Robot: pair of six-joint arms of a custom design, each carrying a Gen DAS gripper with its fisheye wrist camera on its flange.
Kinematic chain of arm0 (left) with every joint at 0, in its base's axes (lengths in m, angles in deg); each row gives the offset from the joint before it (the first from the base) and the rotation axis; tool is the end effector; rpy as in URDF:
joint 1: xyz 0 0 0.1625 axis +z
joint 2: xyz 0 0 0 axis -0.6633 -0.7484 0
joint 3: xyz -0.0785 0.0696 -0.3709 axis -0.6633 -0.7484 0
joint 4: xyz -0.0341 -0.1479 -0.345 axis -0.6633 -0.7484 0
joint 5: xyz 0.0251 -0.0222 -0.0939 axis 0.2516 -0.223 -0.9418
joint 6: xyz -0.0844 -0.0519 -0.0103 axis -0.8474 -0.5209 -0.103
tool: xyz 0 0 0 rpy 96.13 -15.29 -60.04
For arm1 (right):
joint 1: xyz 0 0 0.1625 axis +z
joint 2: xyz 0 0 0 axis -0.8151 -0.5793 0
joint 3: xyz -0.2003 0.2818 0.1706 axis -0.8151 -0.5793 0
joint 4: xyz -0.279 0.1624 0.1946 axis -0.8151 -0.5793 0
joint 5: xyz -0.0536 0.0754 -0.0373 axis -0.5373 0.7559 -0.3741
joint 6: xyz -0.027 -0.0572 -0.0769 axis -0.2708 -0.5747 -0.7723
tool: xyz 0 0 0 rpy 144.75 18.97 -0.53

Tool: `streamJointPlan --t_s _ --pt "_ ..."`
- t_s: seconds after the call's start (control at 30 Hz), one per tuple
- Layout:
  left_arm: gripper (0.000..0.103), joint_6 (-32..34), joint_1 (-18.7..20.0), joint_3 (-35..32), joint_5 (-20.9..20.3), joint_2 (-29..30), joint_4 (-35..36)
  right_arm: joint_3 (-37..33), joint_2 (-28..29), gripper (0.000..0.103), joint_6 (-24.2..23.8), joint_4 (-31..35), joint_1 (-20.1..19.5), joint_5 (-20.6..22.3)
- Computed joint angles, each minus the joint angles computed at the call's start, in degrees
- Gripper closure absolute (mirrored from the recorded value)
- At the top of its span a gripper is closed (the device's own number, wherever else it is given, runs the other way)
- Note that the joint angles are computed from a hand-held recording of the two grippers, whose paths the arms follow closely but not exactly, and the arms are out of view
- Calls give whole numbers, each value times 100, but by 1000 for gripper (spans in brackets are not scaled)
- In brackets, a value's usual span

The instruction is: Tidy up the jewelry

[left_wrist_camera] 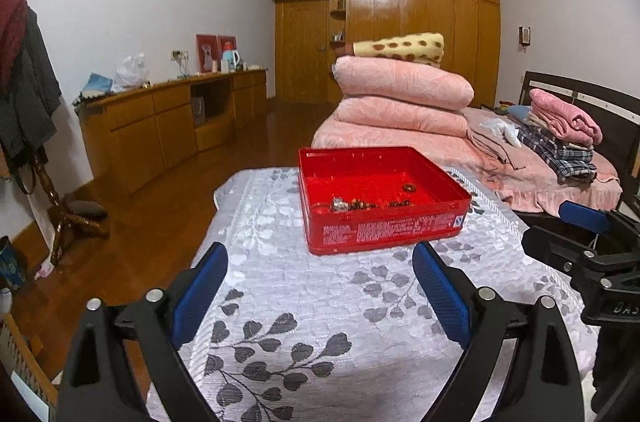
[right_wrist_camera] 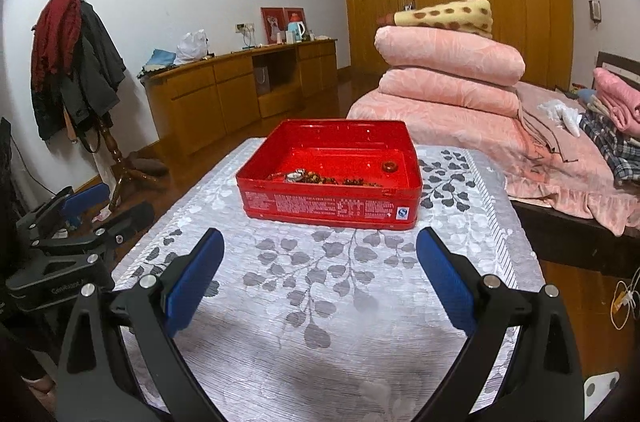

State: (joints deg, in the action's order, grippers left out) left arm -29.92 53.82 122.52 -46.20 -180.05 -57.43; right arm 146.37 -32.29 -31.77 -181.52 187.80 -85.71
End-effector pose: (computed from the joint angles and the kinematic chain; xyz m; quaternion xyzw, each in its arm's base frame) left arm -0.1979 -0.2691 0.2490 0.3022 0.8032 -0.4445 0.2569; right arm 0.2949 -0.2340 0.1718 0.2095 -0.8195 0.4519 0.2835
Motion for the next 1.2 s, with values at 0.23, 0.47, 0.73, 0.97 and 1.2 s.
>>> streamJointPlan --t_s 0.23,0.47,0.73,0.97,1.2 --pt "11 247 -348 245 377 -90 -404 -20 87 9 -339 -487 166 -8" --pt "11 686 -511 378 440 23 -1227 -100 286 9 -782 -1102 285 -3" --pt "11 799 -563 318 530 63 -1422 -208 297 9 -927 -1194 350 -9" --pt "11 871 -595 322 557 48 -1522 -246 347 9 -1017 -1291 374 -39" --pt "11 769 -712 319 625 -137 -1281 -327 375 9 -1136 -1413 435 -78"
